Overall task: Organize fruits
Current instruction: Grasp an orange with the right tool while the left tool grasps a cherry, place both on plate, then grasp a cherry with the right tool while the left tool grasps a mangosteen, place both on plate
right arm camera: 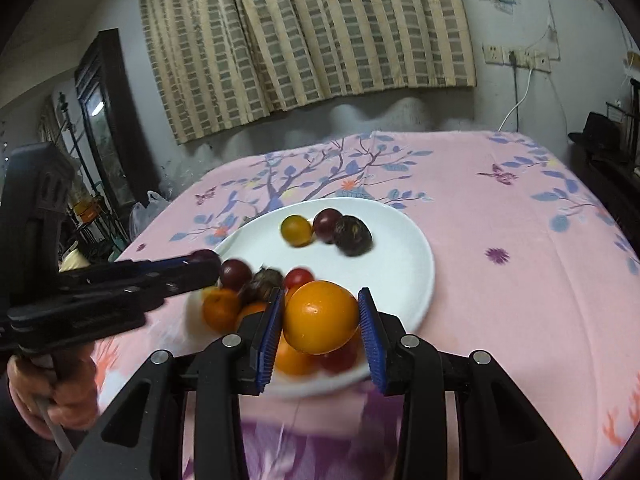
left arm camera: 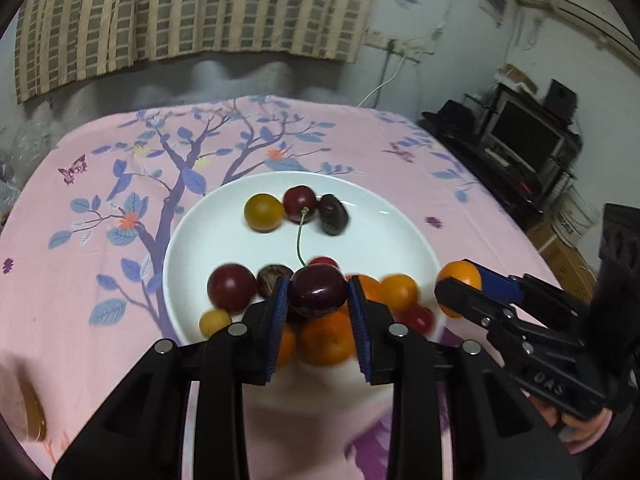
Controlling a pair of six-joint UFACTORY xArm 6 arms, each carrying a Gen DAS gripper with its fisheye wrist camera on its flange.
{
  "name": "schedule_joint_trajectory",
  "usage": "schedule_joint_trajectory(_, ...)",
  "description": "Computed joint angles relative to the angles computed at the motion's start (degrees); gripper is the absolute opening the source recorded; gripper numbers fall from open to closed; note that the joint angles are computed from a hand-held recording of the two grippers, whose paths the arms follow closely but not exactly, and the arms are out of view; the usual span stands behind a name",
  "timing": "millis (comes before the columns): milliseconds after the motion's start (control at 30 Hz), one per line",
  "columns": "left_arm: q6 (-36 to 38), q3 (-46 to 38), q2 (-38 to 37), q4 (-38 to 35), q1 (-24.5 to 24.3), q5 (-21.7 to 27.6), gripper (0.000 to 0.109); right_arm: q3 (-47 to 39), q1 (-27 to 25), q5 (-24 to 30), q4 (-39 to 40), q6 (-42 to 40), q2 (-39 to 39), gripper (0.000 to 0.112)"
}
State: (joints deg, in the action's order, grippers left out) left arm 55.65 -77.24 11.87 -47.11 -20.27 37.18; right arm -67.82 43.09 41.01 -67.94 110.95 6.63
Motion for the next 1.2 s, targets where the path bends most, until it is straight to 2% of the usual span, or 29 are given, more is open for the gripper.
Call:
schedule_joint_trajectory(67, -4.75, -2.95, 3.30, 4.54, -0.95, -2.45, 0.030, -1.57, -2.26, -2.39, -0.13, -1.20, 1.94, 0.038)
schedule_joint_trajectory(167, -7.37, -5.14, 5.41, 6.08, -0.90, -2.23, 0.032, -3.75, -3.76, -4.21, 0.74, -4.13, 4.45, 0.039)
schedule_joint_trajectory(200, -7.94, -4.42, 4.97, 6.45, -0.89, -3.17, 0.054, -4.15, -3.71, -4.29, 1.08, -4.63, 4.89, 0.054)
schedule_joint_trajectory(233, -8.13, -3.30, 4.28, 6.11, -0.82, -4.68, 0.082, -4.36, -3.38, -3.72, 1.87, -5.09, 4.99, 0.061)
schedule_joint_trajectory(267, -7.94, -1.84, 3.44, 5.13, -0.88, -7.26, 0.087, -4.19, -2.86, -2.92, 1.45, -4.28, 4.68, 0.065)
schedule_joint_trajectory(300, -5.34, -0.07, 2.05, 2.28, -0.65, -8.90, 0.088, -3.58, -1.98, -2.07, 0.15, -2.63, 3.91, 0.066)
schedule_joint_trajectory(400, -1.78, 2.98, -1.77, 0.72, 1.28, -5.57, 0.088, -1.92, 1.26, 0.89, -0.49, -1.42, 1.63, 0.070)
schedule_joint_trajectory(567, 1.72, 14.96, -13.05, -2.17, 4.58, -4.03, 0.092, 3.28, 5.50, -2.98, 0.93, 0.30, -2.74, 0.072)
schedule_joint_trajectory(633, 4.14, 20.30, -18.38, -2.48, 6.60, -1.04, 0.093, 5.46, 6.44, -7.73, 3.19, -2.43, -3.90, 0.072)
schedule_joint_trajectory(733, 13.16, 28.19, -25.74, -7.61, 10.06, 2.44, 0.093, 8.25, 9.64, -12.48, 8.01, -12.40, -5.10, 0.072)
schedule_joint_trajectory(800, 19.43, 33.18, -29.54, -11.91, 11.48, 2.08, 0.094, 8.63, 12.37, -11.17, 8.78, -17.11, -5.14, 0.072)
schedule_joint_trajectory(833, 22.40, 35.75, -31.06, -13.83, 11.89, 1.50, 0.094, 8.42, 14.44, -8.32, 9.42, -19.66, -5.01, 0.072)
schedule_joint_trajectory(933, 22.68, 39.00, -32.99, -11.83, 11.32, -0.19, 0.094, 9.01, 16.47, -8.37, 12.32, -22.59, -4.88, 0.072)
schedule_joint_trajectory(1000, 24.62, 40.19, -33.97, -13.93, 11.03, -1.31, 0.095, 9.06, 17.66, -7.93, 14.36, -23.94, -4.54, 0.072)
schedule_joint_trajectory(1200, 23.34, 39.86, -33.11, -13.49, 11.12, -1.84, 0.095, 6.67, 20.19, -4.64, 21.70, -30.33, -1.45, 0.072)
